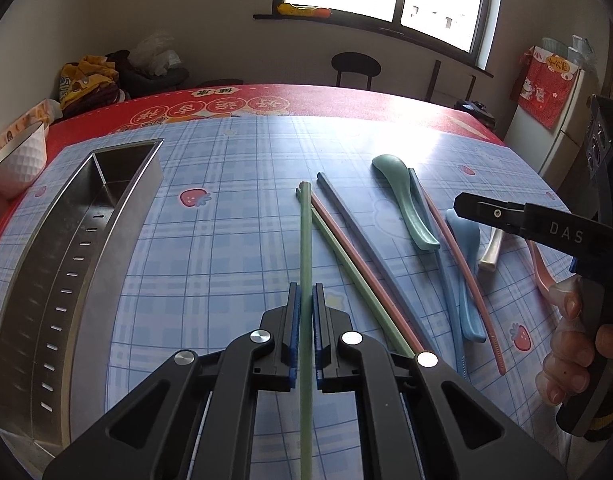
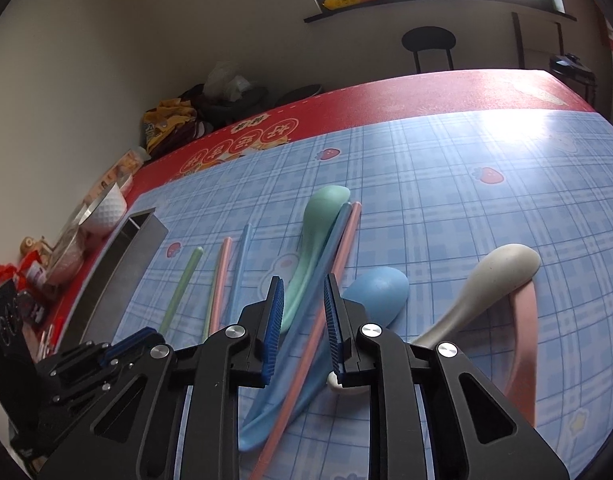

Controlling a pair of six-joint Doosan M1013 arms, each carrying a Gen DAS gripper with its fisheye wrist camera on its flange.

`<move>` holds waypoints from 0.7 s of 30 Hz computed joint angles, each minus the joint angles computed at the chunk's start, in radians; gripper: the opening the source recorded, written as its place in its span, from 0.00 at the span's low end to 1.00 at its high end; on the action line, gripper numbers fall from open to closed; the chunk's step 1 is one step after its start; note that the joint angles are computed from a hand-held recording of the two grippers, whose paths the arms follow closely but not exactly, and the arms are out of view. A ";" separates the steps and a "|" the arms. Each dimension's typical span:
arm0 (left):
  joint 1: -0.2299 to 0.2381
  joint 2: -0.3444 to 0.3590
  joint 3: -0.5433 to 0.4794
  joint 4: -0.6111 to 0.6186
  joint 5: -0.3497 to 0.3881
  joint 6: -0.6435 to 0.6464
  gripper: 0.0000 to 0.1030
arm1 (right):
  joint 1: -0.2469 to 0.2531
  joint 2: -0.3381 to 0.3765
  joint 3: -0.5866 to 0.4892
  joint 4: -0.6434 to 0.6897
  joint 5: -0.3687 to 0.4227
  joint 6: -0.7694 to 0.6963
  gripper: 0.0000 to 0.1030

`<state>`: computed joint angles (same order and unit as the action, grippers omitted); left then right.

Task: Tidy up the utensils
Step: 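Close the left tool on the green chopstick and lift it, then grasp the pink chopstick with the right tool while the left holds green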

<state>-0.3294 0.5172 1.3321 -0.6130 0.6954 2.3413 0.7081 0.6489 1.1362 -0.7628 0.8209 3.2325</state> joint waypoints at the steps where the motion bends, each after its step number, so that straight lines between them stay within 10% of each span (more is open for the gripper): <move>1: 0.003 0.000 0.000 -0.016 0.005 0.007 0.06 | -0.002 0.004 -0.006 0.021 0.010 -0.016 0.20; 21: 0.023 -0.002 0.007 -0.126 0.020 0.079 0.06 | 0.009 0.135 -0.256 0.165 0.363 -0.316 0.14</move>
